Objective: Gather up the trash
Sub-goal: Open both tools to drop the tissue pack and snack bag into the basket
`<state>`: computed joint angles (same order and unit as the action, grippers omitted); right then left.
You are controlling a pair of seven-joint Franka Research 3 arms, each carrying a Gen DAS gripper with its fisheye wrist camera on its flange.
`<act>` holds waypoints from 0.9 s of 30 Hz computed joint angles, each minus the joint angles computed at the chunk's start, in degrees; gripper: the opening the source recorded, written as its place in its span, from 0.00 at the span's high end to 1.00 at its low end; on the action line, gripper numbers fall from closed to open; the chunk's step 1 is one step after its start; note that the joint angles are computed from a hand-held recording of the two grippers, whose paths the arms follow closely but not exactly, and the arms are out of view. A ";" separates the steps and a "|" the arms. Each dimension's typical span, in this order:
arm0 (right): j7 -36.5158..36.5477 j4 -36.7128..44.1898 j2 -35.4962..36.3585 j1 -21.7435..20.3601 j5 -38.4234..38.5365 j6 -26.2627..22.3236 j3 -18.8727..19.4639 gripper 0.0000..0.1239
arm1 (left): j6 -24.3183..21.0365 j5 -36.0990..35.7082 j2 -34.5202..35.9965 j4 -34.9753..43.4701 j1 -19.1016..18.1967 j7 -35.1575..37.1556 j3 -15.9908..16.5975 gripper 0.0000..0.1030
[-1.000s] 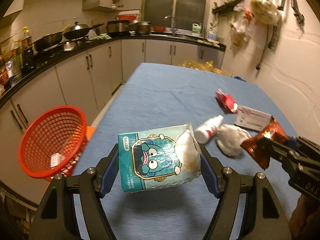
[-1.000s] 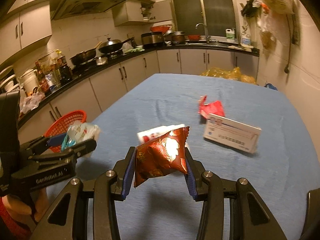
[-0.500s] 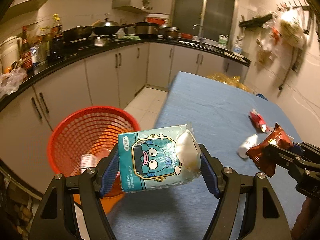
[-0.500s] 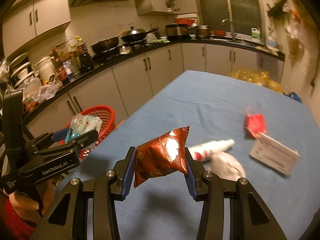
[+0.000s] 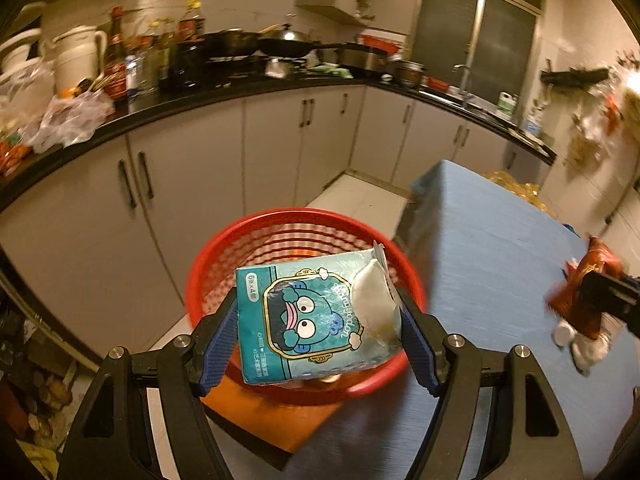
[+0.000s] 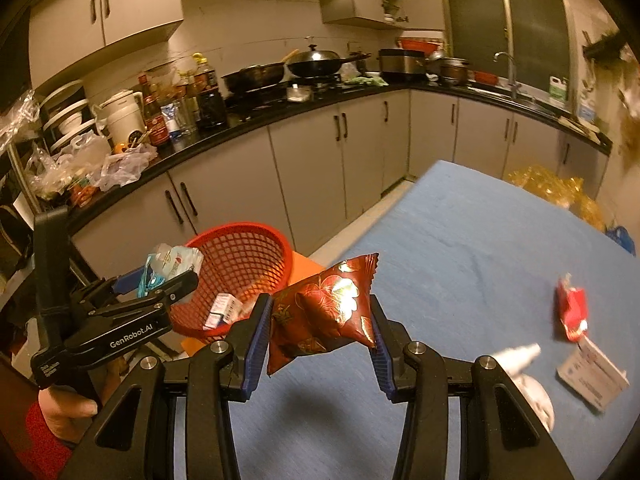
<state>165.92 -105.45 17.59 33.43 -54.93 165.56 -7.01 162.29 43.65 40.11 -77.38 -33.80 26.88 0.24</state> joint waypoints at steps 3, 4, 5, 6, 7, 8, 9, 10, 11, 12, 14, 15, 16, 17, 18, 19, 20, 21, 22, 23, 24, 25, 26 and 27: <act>-5.22 4.28 3.22 -0.71 4.71 -0.16 1.22 0.60 | -0.93 -0.55 0.37 0.26 0.64 0.28 0.17 0.30; -7.80 6.42 4.78 -1.04 7.24 -0.38 1.79 0.60 | -1.04 -0.69 0.44 0.19 0.84 0.32 0.13 0.30; -9.74 7.87 5.85 -1.12 9.10 -0.42 2.02 0.60 | -1.28 -1.26 0.89 0.66 1.42 1.15 -0.39 0.30; -12.22 9.95 7.35 -1.37 11.22 -0.74 2.52 0.60 | -1.63 -1.62 1.32 1.17 1.62 1.80 -0.64 0.30; -13.99 11.55 8.48 -1.30 12.77 -1.08 2.63 0.60 | -2.15 -1.73 1.70 1.69 1.44 2.05 -0.55 0.29; -15.65 13.15 9.64 -1.20 14.23 -1.34 2.70 0.61 | -2.93 -2.01 2.34 2.58 1.39 2.69 -0.67 0.29; -17.16 14.50 10.69 -1.04 15.53 -1.42 2.69 0.61 | -3.26 -2.43 2.82 3.18 1.56 3.42 -0.97 0.29; -18.95 16.27 12.06 -0.99 16.96 -1.68 2.81 0.61 | -3.42 -2.79 3.19 3.64 1.65 3.95 -1.15 0.29; -19.96 17.18 12.73 -0.57 17.97 -2.16 2.46 0.61 | -3.58 -2.88 3.40 3.89 1.48 4.10 -0.98 0.29; -20.21 18.08 13.37 0.33 18.50 -3.09 1.47 0.61 | -3.71 -2.80 3.53 4.06 1.28 4.08 -0.64 0.30; -20.48 18.12 13.68 2.13 18.87 -4.35 -0.97 0.61 | -3.63 -2.73 3.69 4.16 1.20 4.05 -0.28 0.29; -21.49 17.76 13.67 2.08 20.26 -4.67 -1.17 0.60 | -3.60 -3.03 3.79 4.24 1.37 4.28 -0.49 0.29; -23.69 17.04 13.59 0.82 23.20 -4.95 -0.01 0.57 | -3.48 -3.31 3.86 4.29 1.47 4.43 -0.65 0.29; -26.68 16.43 13.77 -1.38 27.58 -5.29 2.20 0.55 | -3.49 -3.63 4.16 4.70 1.64 4.81 -0.81 0.29; -28.18 15.94 13.94 -2.38 30.52 -5.65 3.18 0.55 | -3.44 -3.84 4.39 5.00 1.67 4.98 -0.81 0.29; -29.43 15.86 14.36 -3.08 33.22 -7.07 3.87 0.55 | -3.32 -3.96 4.57 5.23 1.54 4.95 -0.71 0.29; -30.40 15.82 14.78 -3.31 35.13 -8.02 4.02 0.55 | -3.33 -4.34 5.03 5.86 1.68 5.58 -1.02 0.29; -31.35 15.72 15.29 -3.46 36.79 -8.05 4.12 0.54 | -3.44 -4.75 5.41 6.43 1.81 6.25 -1.25 0.29; -31.96 15.64 15.57 -3.18 37.82 -8.00 3.74 0.51 | -3.55 -5.02 5.74 6.94 1.74 6.63 -1.25 0.29; -32.76 16.05 16.18 -3.06 39.10 -8.34 3.58 0.50 | -3.77 -5.21 6.06 7.44 1.59 7.00 -1.19 0.29; -33.77 16.23 16.70 -3.28 40.70 -8.29 3.81 0.49 | -3.97 -5.43 6.25 7.77 1.49 7.37 -1.19 0.29; -35.48 15.93 16.98 -4.16 42.76 -7.36 4.71 0.49 | -4.14 -5.72 6.48 8.14 1.56 7.88 -1.27 0.29; -37.35 16.13 17.40 -4.85 44.62 -6.96 5.54 0.52 | -4.38 -5.95 6.67 8.44 1.51 8.25 -1.26 0.29; -38.15 16.27 17.61 -4.51 45.38 -7.30 5.16 0.57 | -4.38 -6.10 6.70 8.42 1.48 8.48 -1.21 0.29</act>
<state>127.77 -89.19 35.20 28.92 -9.55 158.26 -1.85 157.91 37.56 46.82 -68.95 -32.31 35.36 -0.97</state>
